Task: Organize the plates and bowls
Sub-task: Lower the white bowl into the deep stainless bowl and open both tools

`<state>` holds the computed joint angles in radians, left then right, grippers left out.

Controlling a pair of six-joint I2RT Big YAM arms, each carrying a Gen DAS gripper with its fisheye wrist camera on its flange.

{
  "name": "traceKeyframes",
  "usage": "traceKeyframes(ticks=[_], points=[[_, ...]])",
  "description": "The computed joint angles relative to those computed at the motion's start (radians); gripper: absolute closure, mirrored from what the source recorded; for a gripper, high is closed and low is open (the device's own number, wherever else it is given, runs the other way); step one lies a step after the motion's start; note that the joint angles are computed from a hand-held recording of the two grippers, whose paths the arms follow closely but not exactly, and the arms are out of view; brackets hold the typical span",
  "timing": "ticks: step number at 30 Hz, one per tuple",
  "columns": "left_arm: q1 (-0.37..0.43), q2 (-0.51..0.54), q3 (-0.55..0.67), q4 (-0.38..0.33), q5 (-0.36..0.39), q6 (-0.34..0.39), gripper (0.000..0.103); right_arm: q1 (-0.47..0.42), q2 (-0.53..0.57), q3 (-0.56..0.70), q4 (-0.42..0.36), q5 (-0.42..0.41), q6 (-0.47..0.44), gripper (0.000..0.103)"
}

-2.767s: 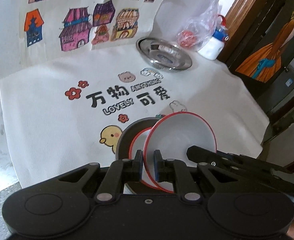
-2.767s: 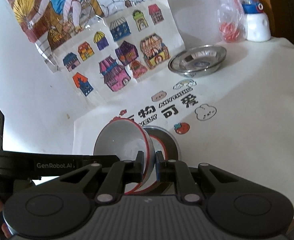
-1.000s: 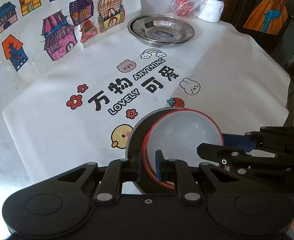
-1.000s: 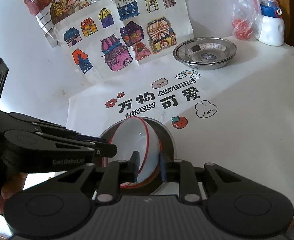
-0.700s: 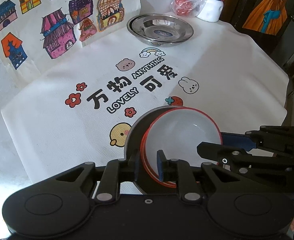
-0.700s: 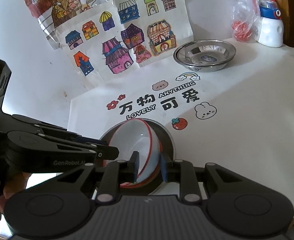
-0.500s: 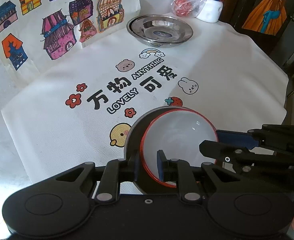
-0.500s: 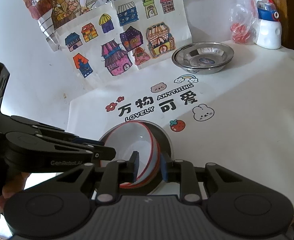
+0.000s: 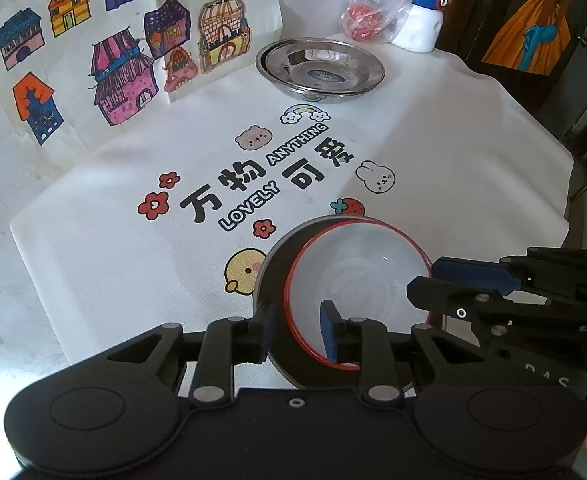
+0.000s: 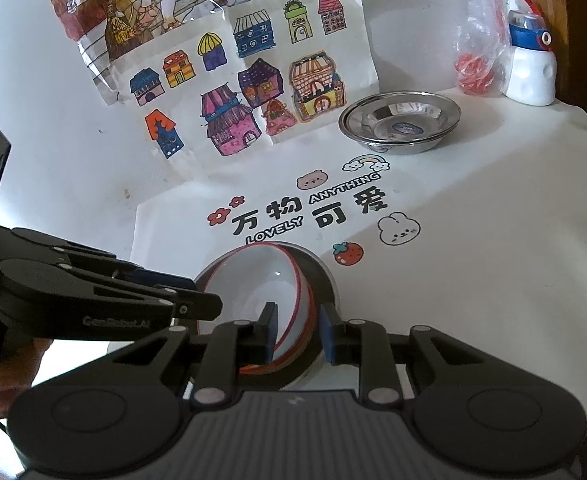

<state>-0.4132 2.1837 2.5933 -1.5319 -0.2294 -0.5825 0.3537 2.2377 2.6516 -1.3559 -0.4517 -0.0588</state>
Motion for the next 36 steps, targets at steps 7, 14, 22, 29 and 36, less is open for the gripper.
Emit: traceKeyframes(ticks=[7,14,22,29,36], points=[[-0.005,-0.029,-0.045,0.027,-0.013,-0.001,0.068,0.001,-0.040,-0.082,0.059,0.011,-0.001,0.077],[-0.002,-0.097,-0.162,0.103,-0.016,-0.025,0.057,0.002,-0.069,-0.146,0.115,0.017,-0.001,0.077],[0.007,-0.240,-0.419,0.327,-0.026,-0.068,0.040,-0.002,-0.124,-0.275,0.243,0.005,0.017,0.076],[-0.003,-0.356,-0.648,0.594,-0.091,-0.085,0.025,-0.015,-0.229,-0.488,0.453,0.000,0.097,0.049],[-0.030,-0.428,-0.809,0.797,-0.230,-0.068,0.014,-0.027,-0.338,-0.680,0.660,0.042,0.160,0.016]])
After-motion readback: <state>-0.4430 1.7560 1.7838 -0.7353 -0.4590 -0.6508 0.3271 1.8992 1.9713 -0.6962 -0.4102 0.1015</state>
